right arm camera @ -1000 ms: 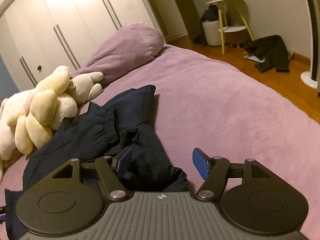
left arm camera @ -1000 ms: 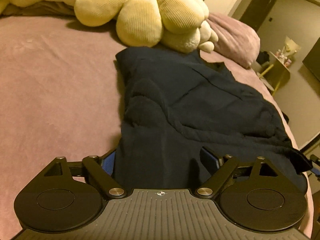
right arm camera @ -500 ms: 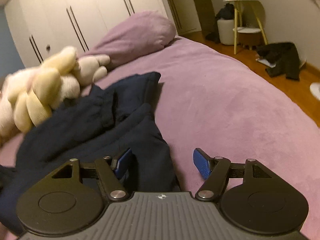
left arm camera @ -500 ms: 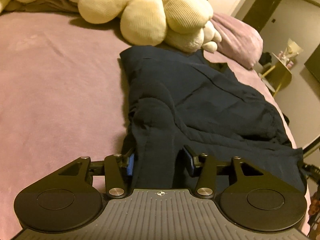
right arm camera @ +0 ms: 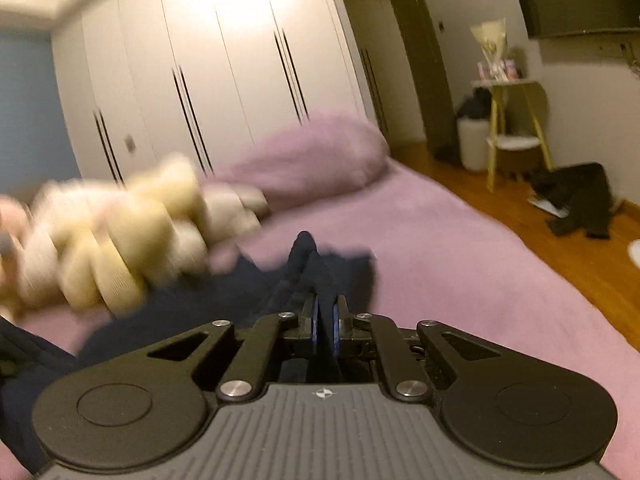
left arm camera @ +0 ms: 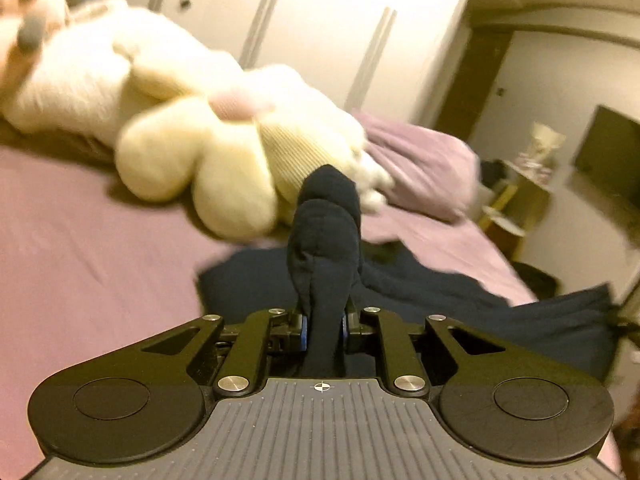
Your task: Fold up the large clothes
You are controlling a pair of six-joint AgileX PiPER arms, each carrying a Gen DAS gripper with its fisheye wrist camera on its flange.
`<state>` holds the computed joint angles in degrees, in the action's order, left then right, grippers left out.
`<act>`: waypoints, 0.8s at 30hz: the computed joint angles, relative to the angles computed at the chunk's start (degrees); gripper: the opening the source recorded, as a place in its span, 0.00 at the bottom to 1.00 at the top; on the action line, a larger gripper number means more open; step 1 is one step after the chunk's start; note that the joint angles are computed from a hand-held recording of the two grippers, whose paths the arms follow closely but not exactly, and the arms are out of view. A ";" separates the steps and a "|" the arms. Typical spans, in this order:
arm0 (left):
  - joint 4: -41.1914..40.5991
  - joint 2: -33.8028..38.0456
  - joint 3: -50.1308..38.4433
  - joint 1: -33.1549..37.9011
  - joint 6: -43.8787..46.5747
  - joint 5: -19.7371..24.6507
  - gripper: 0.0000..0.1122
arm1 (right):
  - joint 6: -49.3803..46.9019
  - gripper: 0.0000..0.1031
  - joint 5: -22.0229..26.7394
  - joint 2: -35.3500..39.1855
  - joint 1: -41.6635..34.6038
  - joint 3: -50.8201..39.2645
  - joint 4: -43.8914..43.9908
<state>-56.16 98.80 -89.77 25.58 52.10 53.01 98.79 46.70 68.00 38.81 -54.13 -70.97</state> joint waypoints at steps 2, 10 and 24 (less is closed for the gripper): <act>3.01 3.43 -2.36 -3.58 -4.15 -5.22 0.16 | 0.07 0.06 1.08 4.58 -1.55 -3.96 -3.48; 19.46 11.43 2.78 -13.65 -11.82 -23.42 0.39 | -12.53 0.07 -6.05 26.25 -14.86 -17.19 10.91; 5.54 12.36 -4.51 -5.14 -8.32 -2.81 0.13 | -22.19 0.06 -10.42 24.57 -15.86 -13.01 17.88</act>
<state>-50.62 111.15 -94.28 20.44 43.78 50.21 76.61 36.28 92.57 22.95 -67.13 -53.09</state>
